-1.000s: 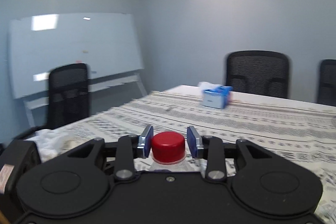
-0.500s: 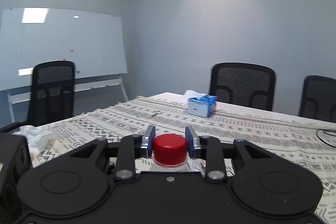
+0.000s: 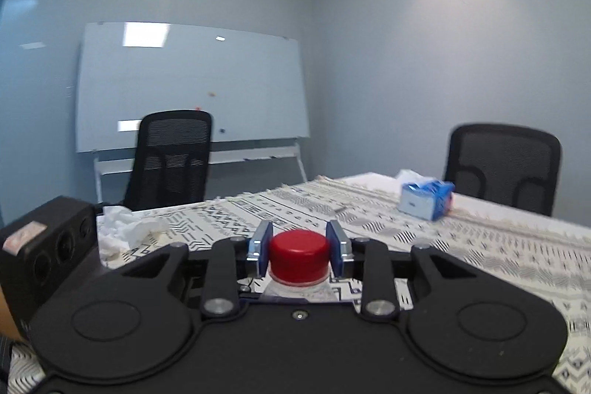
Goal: Unscrew bottle cap and pour
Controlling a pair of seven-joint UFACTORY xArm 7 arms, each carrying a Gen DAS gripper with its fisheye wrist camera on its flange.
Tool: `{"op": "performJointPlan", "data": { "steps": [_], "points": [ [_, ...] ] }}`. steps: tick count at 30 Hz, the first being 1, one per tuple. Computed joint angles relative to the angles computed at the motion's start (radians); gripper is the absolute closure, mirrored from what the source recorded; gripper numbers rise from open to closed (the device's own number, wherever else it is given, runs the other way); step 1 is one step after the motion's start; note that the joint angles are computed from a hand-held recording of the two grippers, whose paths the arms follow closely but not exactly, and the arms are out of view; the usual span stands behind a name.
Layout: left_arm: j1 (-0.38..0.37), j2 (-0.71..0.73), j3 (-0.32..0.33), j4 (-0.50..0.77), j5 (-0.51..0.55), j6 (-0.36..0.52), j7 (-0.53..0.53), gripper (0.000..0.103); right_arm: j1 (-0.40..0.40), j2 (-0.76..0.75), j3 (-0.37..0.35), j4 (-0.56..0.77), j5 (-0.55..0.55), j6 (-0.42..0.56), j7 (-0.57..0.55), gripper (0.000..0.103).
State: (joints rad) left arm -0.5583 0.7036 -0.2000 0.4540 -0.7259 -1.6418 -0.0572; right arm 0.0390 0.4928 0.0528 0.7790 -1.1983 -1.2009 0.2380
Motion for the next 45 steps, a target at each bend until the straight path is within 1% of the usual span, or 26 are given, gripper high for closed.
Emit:
{"op": "performJointPlan", "data": {
  "steps": [2,3,4,5,6,8,12,15,17,19,21,23,24,26,27,28,29,30,32,34,35,37,39,41,43,45],
  "points": [
    [-0.007,0.003,-0.004,0.008,-0.018,0.001,0.008,0.045,0.035,-0.058,0.023,-0.125,0.178,0.021,-0.104,0.056],
    [-0.009,0.005,-0.006,0.012,-0.027,0.001,0.011,0.045,0.048,-0.067,0.037,-0.159,0.247,0.02,-0.136,0.057],
    [-0.009,0.005,-0.006,0.014,-0.028,0.003,0.009,0.045,0.063,-0.067,0.05,-0.181,0.319,0.012,-0.17,0.068],
    [-0.007,0.004,-0.005,0.013,-0.025,0.003,0.004,0.045,0.079,-0.066,0.064,-0.201,0.398,-0.002,-0.205,0.07],
    [-0.006,0.003,-0.004,0.011,-0.021,0.003,0.001,0.045,0.087,-0.058,0.073,-0.207,0.437,-0.014,-0.217,0.07],
    [-0.008,0.004,-0.002,0.011,-0.02,0.001,0.006,0.045,0.083,-0.03,0.074,-0.196,0.434,-0.044,-0.225,0.07],
    [-0.006,0.004,0.002,0.011,-0.013,0.001,0.01,0.045,0.041,0.024,0.054,-0.121,0.294,-0.063,-0.172,0.071],
    [0.0,0.002,0.006,0.002,0.003,-0.006,0.005,0.045,-0.001,0.07,0.027,0.01,0.075,-0.052,-0.061,0.07],
    [0.006,0.001,0.01,-0.003,0.024,-0.005,0.0,0.045,-0.021,0.136,-0.001,0.164,-0.116,-0.077,0.042,0.07],
    [0.008,0.002,0.012,-0.002,0.033,-0.006,0.005,0.046,-0.016,0.188,-0.033,0.293,-0.236,-0.119,0.129,0.07],
    [0.011,0.004,0.013,-0.002,0.042,-0.01,0.003,0.046,0.001,0.229,-0.065,0.386,-0.3,-0.157,0.194,0.07],
    [0.014,0.006,0.011,-0.002,0.044,-0.013,-0.001,0.045,0.023,0.236,-0.094,0.425,-0.325,-0.172,0.242,0.07],
    [0.016,0.007,0.011,-0.001,0.045,-0.014,-0.003,0.045,0.033,0.222,-0.105,0.41,-0.317,-0.166,0.254,0.07],
    [0.015,0.007,0.004,0.0,0.033,-0.015,-0.007,0.045,0.051,0.159,-0.121,0.306,-0.25,-0.132,0.242,0.068],
    [0.012,0.01,0.003,0.003,0.025,-0.015,-0.004,0.045,0.101,0.112,-0.166,0.207,-0.158,-0.129,0.195,0.066],
    [0.009,0.012,0.003,0.008,0.019,-0.015,0.002,0.045,0.121,0.063,-0.169,0.103,-0.058,-0.113,0.138,0.056],
    [0.005,0.015,0.004,0.014,0.013,-0.013,0.011,0.045,0.109,0.013,-0.13,-0.002,0.047,-0.089,0.079,0.046],
    [-0.001,0.019,0.002,0.021,0.003,-0.014,0.022,0.045,0.063,-0.027,-0.049,-0.089,0.152,-0.06,0.011,0.044],
    [-0.012,0.027,-0.002,0.033,-0.02,-0.017,0.037,0.045,0.071,-0.069,0.021,-0.204,0.351,-0.068,-0.094,0.043],
    [-0.014,0.029,-0.004,0.038,-0.029,-0.017,0.042,0.045,0.105,-0.095,0.054,-0.256,0.499,-0.05,-0.159,0.046],
    [-0.012,0.028,-0.007,0.037,-0.034,-0.017,0.037,0.045,0.118,-0.094,0.064,-0.264,0.547,-0.047,-0.188,0.068],
    [-0.007,0.023,-0.005,0.028,-0.025,-0.016,0.028,0.045,0.127,-0.069,0.07,-0.253,0.578,-0.066,-0.236,0.07],
    [-0.012,0.023,-0.005,0.028,-0.032,-0.017,0.034,0.045,0.114,-0.046,0.066,-0.232,0.54,-0.076,-0.245,0.07],
    [-0.007,0.019,-0.004,0.021,-0.02,-0.016,0.026,0.045,0.07,-0.023,0.05,-0.184,0.408,-0.07,-0.201,0.07],
    [0.002,0.014,0.0,0.009,0.002,-0.019,0.009,0.045,0.037,0.02,0.009,-0.085,0.209,-0.071,-0.124,0.07],
    [0.012,0.006,0.007,-0.006,0.037,-0.018,-0.005,0.045,-0.019,0.08,0.009,0.044,0.009,-0.079,-0.034,0.07]
  ]
}}
